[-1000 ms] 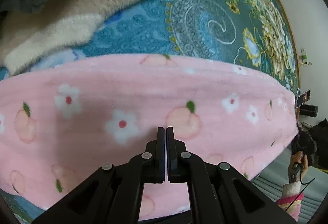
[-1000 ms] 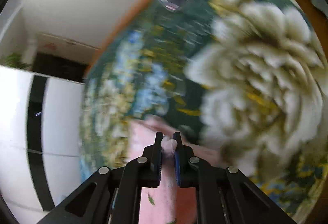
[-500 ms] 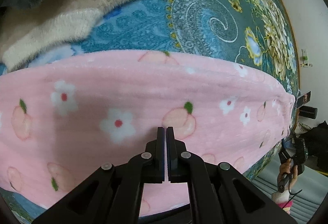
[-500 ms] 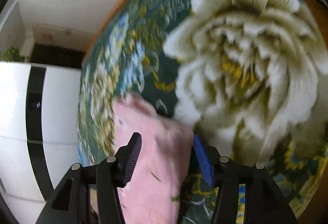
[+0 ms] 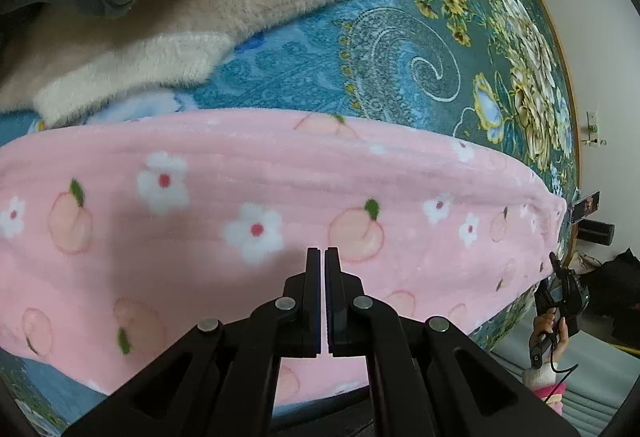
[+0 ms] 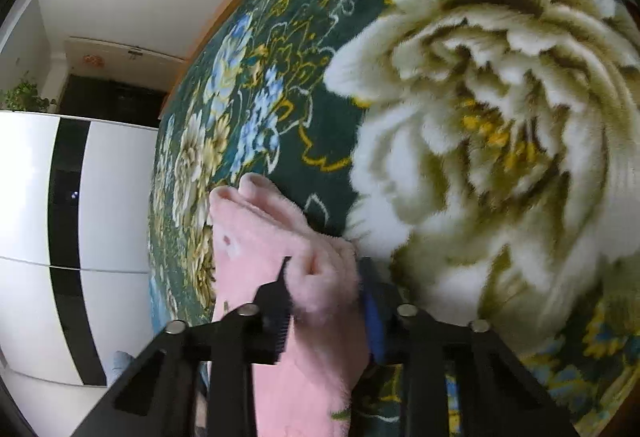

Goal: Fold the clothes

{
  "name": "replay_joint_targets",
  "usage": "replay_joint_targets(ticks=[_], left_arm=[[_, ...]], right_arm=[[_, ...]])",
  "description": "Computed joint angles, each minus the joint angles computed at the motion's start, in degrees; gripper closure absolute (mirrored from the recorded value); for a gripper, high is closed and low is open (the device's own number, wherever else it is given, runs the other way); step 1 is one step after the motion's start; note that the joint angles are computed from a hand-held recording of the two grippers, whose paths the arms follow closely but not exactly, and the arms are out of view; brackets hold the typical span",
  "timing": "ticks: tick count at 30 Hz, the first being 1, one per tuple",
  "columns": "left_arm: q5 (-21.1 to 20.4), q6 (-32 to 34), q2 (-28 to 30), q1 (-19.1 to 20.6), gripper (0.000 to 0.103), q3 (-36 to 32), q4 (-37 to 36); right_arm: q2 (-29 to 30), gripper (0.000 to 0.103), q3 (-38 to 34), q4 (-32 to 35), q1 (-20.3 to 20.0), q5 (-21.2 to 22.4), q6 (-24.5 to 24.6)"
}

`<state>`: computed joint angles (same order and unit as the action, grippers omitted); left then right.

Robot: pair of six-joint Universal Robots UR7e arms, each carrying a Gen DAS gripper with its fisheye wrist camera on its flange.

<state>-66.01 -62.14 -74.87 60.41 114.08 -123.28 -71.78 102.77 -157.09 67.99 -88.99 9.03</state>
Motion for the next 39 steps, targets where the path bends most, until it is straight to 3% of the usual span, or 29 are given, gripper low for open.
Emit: replay_joint_targets(ticks=[2,8,14,21,24,31,33,39], left_arm=[[-0.17,0.97,0.30,0.36,0.103,-0.35,-0.43],[-0.46,1.81,0.36,0.10,0.103,-0.43,-2.02],[-0.48,0.93,-4.99,-1.02,0.103,3.11,-3.54],[-0.43,0.75,-11.37,-0.08,0.103,7.35,-7.76],[-0.51,0.39,-14.23,0.60,0.103,9.41,-9.07],[-1.28,-0.41,-20.56,2.44,0.102,13.65,-10.23],[-1.82,-0.04,-21.34,3.20,0.102,14.47,-10.47],[-3.51,0.94,-22.28,4.89,0.102,15.79,-11.25]], right_arm=[[-0.33,0.082,-0.42,1.01,0.91,-1.32,-0.57],[-0.76,0.084,-1.12,1.85,6.53,-6.12,-4.39],[-1.29,0.085,-0.34,1.46,15.93,-10.81,-12.00],[-1.57,0.085,4.27,0.47,29.46,-12.48,-23.81],[-0.83,0.085,6.67,1.41,33.18,-13.12,-26.58],[6.46,0.085,10.82,4.82,36.90,-18.16,-22.05],[8.44,0.085,11.53,5.80,38.01,-21.32,-22.42],[11.76,0.085,13.13,8.54,40.86,-24.38,-23.57]])
